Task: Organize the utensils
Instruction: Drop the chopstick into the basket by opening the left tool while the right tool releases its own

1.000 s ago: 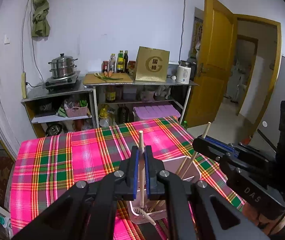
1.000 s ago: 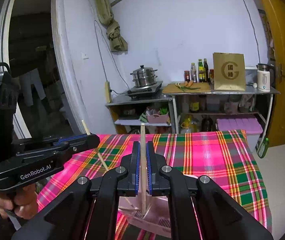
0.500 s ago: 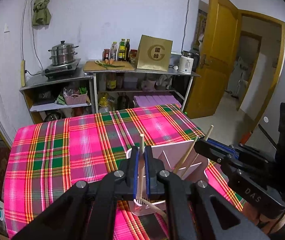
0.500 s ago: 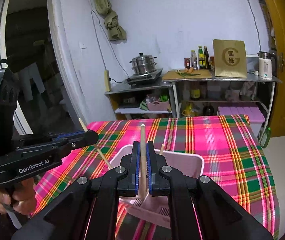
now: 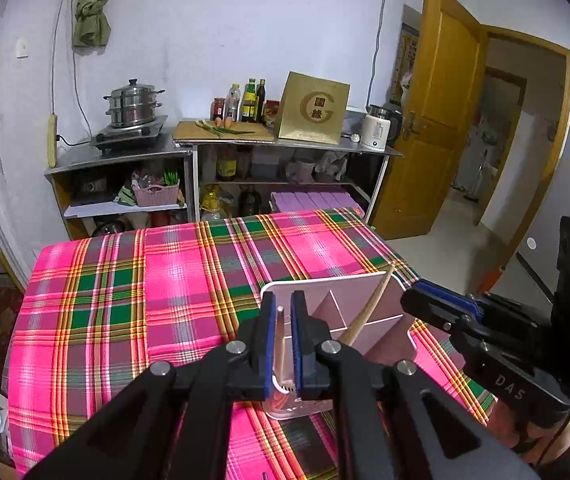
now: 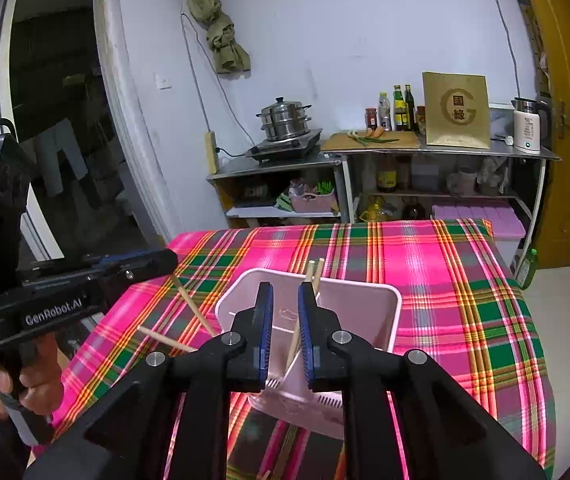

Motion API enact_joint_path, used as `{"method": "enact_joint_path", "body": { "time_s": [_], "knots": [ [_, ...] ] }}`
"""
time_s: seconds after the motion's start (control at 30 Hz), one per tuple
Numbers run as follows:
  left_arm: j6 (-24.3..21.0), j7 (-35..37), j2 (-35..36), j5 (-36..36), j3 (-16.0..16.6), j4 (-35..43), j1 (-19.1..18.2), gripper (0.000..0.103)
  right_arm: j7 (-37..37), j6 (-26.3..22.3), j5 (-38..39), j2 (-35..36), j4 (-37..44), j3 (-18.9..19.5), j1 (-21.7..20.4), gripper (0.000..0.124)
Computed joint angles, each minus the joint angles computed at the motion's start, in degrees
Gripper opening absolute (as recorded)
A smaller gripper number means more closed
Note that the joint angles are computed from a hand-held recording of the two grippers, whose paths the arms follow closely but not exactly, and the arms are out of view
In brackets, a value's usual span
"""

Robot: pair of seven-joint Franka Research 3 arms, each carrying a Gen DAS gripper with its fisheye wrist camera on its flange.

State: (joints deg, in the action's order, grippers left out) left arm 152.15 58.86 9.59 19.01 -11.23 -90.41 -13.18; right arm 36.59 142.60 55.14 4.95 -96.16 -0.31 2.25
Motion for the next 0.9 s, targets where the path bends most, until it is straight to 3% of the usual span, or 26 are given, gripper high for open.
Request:
{"method": "enact_joint_path", "body": {
  "time_s": [0.17, 0.47, 0.9],
  "knots": [
    [2.7, -1.9, -4.1, 1.1, 0.2, -5.0, 0.3, 0.019, -2.8, -0.1, 2.3, -3.8, -4.2, -0.6, -0.1, 0.014],
    [8.5, -10.4, -15.3, 7.3, -0.9, -19.7, 2.1, 0.022, -9.7, 0.4, 7.1, -14.2, -15.6, -4.2, 1.8, 0.016],
    [13.8, -16.9, -27.3, 9.4, -4.5, -37.1, 3.2, 0.024, -13.2, 0.7, 5.8, -26.7, -31.4, -9.1, 3.8, 0.016]
  ]
}}
